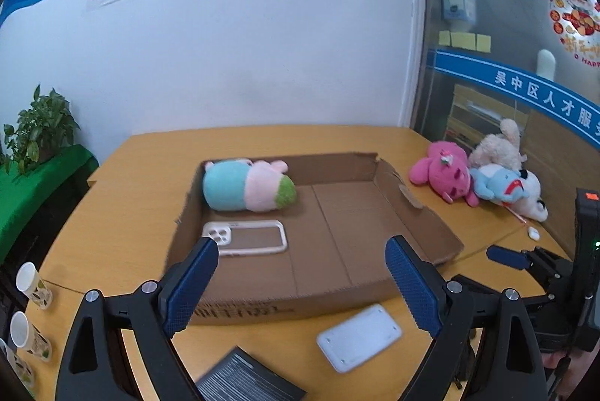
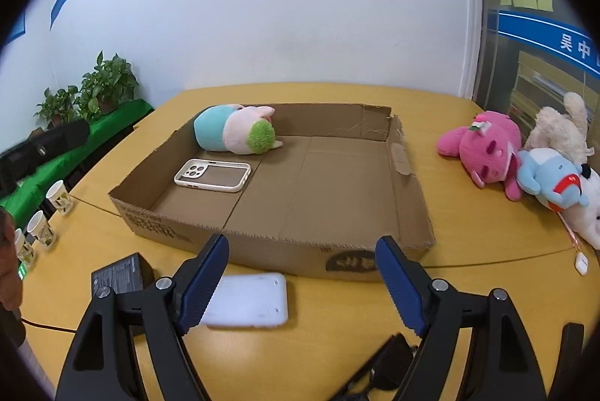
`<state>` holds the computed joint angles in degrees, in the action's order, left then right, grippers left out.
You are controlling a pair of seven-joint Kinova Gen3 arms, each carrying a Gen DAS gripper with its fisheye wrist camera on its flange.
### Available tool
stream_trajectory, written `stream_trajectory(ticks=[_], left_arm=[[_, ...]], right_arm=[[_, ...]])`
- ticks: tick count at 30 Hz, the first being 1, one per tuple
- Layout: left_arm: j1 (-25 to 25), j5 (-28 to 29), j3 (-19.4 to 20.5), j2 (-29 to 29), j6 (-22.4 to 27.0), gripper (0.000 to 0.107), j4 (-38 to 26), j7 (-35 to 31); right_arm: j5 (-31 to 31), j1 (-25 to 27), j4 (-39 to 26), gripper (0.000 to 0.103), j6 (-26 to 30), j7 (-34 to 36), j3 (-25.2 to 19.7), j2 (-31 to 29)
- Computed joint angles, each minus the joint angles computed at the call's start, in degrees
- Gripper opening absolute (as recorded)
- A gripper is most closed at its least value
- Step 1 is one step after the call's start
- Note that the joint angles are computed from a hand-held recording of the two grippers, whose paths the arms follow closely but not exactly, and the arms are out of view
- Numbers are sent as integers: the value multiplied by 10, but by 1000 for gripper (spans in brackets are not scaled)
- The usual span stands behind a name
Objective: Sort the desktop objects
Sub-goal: 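Move the left tool to the black sunglasses on the table, then close the left tool on the sunglasses frame and lift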
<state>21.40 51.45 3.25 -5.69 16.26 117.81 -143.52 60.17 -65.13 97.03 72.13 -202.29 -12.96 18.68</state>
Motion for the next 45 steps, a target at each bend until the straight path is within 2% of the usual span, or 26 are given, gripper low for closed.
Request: stream_trajectory(ticks=[4, 8, 11, 14, 19, 23, 26, 28, 30, 33, 34, 35, 38, 40, 42, 44, 45], left_arm=[[5, 22, 0, 3, 39, 91, 17, -21], [-9, 40, 14, 33, 96, 91, 21, -43], [-21, 29, 44, 65, 116, 91, 19, -40], [-38, 58, 62, 91, 148, 91, 18, -79], [-49, 50, 85, 117, 162, 91, 13, -81], [-63, 60, 95, 145, 191, 90, 3, -92], [-70, 70, 103, 168, 208, 89, -6, -104], [-73, 60, 106, 190, 231, 78, -22, -96], [-70, 39, 111, 218, 256, 75, -44, -75], [-68, 12, 123, 256, 288, 75, -72, -51], [-72, 11, 129, 274, 306, 75, -81, -51], [-78, 14, 139, 292, 322, 75, -88, -55], [-71, 11, 143, 319, 330, 75, -97, -47], [-57, -6, 136, 329, 326, 69, -105, -18], [-66, -3, 147, 331, 313, 64, -99, -18], [-64, -11, 145, 327, 302, 52, -96, -5], [-62, -17, 145, 324, 296, 41, -95, 2]], right_arm=[[-33, -25, 53, 81, 23, -59, -12, -20], [-102, 0, 131, 81, -41, -125, -42, -51], [-121, 12, 175, 80, -101, -167, -50, -57], [-110, 17, 188, 80, -153, -175, -49, -45], [-82, 24, 194, 79, -234, -176, -26, -20], [-77, 29, 175, 80, -245, -115, -14, 2], [-65, 27, 170, 67, -256, -71, -4, 8], [-51, 29, 176, 67, -279, -52, 1, 6], [-36, 27, 184, 67, -298, -49, 5, 2], [-12, 24, 192, 67, -325, -56, 9, -1], [1, 23, 196, 65, -339, -63, 10, -2], [14, 23, 201, 56, -351, -72, 12, -4], [52, 30, 211, 54, -391, -85, 13, -8], [67, 33, 210, 54, -405, -77, 11, -5], [66, 38, 207, 54, -412, -64, 10, -5], [72, 36, 209, 53, -417, -69, 13, -5], [75, 35, 211, 53, -418, -73, 13, -6]])
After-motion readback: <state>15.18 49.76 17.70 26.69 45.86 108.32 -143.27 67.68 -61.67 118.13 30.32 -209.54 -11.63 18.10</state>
